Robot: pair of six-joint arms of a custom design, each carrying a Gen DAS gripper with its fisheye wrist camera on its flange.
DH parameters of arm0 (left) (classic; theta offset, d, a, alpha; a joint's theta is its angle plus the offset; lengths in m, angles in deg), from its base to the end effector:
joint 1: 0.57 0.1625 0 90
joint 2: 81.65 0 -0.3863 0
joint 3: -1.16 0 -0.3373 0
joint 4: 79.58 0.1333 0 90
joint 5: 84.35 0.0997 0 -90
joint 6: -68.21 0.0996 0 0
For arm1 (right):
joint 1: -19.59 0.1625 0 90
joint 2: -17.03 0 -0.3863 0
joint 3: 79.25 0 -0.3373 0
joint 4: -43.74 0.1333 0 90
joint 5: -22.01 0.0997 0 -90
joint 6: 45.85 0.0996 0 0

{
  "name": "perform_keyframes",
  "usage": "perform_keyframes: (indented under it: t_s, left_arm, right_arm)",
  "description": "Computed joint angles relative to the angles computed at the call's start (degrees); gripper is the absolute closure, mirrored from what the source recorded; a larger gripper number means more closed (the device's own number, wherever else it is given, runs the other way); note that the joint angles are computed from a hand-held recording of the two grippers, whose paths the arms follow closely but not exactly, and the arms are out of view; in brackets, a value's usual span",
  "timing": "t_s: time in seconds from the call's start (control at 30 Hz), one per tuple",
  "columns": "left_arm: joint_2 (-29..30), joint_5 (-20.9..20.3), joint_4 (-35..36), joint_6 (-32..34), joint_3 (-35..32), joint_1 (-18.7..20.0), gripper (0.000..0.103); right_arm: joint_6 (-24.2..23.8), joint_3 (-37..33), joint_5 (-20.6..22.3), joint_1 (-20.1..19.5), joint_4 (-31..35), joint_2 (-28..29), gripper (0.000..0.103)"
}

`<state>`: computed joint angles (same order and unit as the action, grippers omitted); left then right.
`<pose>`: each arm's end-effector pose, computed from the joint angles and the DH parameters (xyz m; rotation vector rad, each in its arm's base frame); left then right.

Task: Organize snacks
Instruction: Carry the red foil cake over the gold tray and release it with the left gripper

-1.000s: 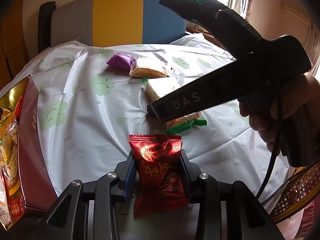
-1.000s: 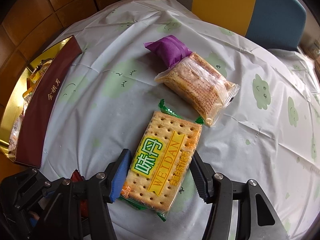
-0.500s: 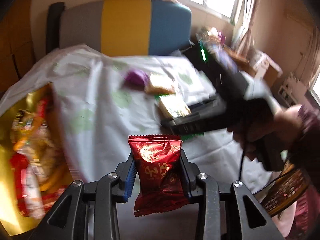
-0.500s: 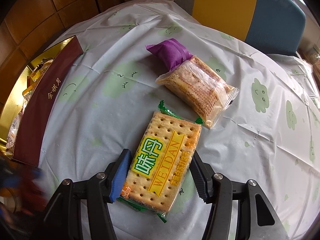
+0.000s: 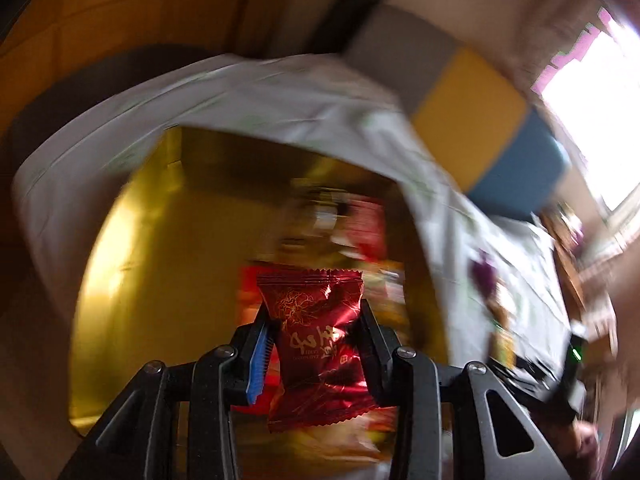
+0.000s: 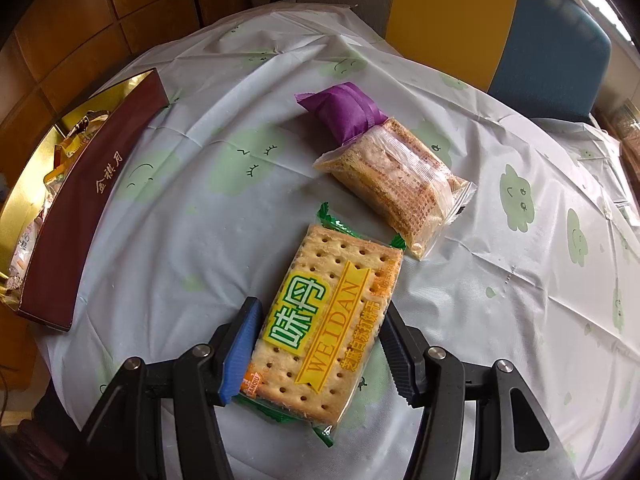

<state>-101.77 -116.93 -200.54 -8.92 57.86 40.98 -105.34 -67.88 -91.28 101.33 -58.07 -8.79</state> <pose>-0.4004 -0.6451 0.0312 -0.5265 2.3175 -1.1039 -0.0226 -0.8094 0.3770 0.9912 -2.3507 0.2008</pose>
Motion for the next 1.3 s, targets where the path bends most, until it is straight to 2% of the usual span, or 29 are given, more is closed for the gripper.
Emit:
perform_keyframes:
  t_s: [0.07,0.2,0.3,0.47,0.53,0.6,0.7,0.73,0.83,0.97,1.03,1.1,1.17,1.3]
  left_arm:
    - [-1.5,-1.3,3.2,-4.4,1.4,1.1,0.064]
    - [-2.6,-4.2,4.8,-9.8,2.9,3.0,0.064]
    - [-3.2,-5.2,5.5,-11.8,3.8,3.6,0.064]
    - [-2.8,-6.2,11.5,-15.8,2.1,4.0,0.063]
    - [-2.6,-6.3,12.4,-15.8,1.3,4.3,0.058]
    - [-2.8,-5.8,13.0,-15.4,1.6,4.3,0.043]
    - [-2.9,-5.6,15.1,-16.1,1.1,3.9,0.04]
    - [-2.9,-5.1,16.4,-16.5,0.7,3.6,0.04]
    - [-0.2,-0.5,29.6,-20.7,-5.8,2.0,0.04]
    - [2.7,3.0,39.4,-22.6,-11.7,0.3,0.04]
    - [4.1,4.5,43.2,-23.5,-14.4,-0.4,0.04]
    - [5.2,5.4,46.1,-24.4,-16.3,-1.1,0.04]
    - [6.7,6.2,48.3,-24.6,-18.5,-1.6,0.04]
    - [10.3,7.9,55.4,-26.7,-24.7,-2.6,0.04]
  right_arm:
    - [-0.1,-0.1,-0.1,0.1,-0.1,0.0,0.044]
    - [-0.2,-0.4,0.0,0.0,0.0,0.2,0.044]
    - [-0.2,-0.2,0.0,0.0,-0.1,0.2,0.043]
    - [-0.3,0.3,-0.1,0.0,-0.5,-0.1,0.043]
    - [-0.4,0.2,-0.1,0.1,-0.4,0.0,0.043]
    - [-0.4,0.3,-0.1,0.1,-0.5,-0.1,0.043]
    - [-0.4,0.7,-0.1,0.1,-0.8,-0.3,0.043]
    - [-0.4,1.2,-0.1,0.1,-1.0,-0.5,0.043]
    - [-0.6,1.4,-0.1,0.1,-1.3,-0.6,0.043]
    - [-0.8,2.5,0.0,0.0,-2.3,-1.1,0.043]
    - [-1.4,6.7,0.0,0.1,-5.7,-2.8,0.044]
    - [-4.0,14.4,0.0,0.1,-12.2,-6.1,0.045]
    - [-6.3,18.9,0.0,0.2,-16.6,-7.8,0.046]
    - [-5.0,14.2,0.2,0.1,-12.8,-5.9,0.046]
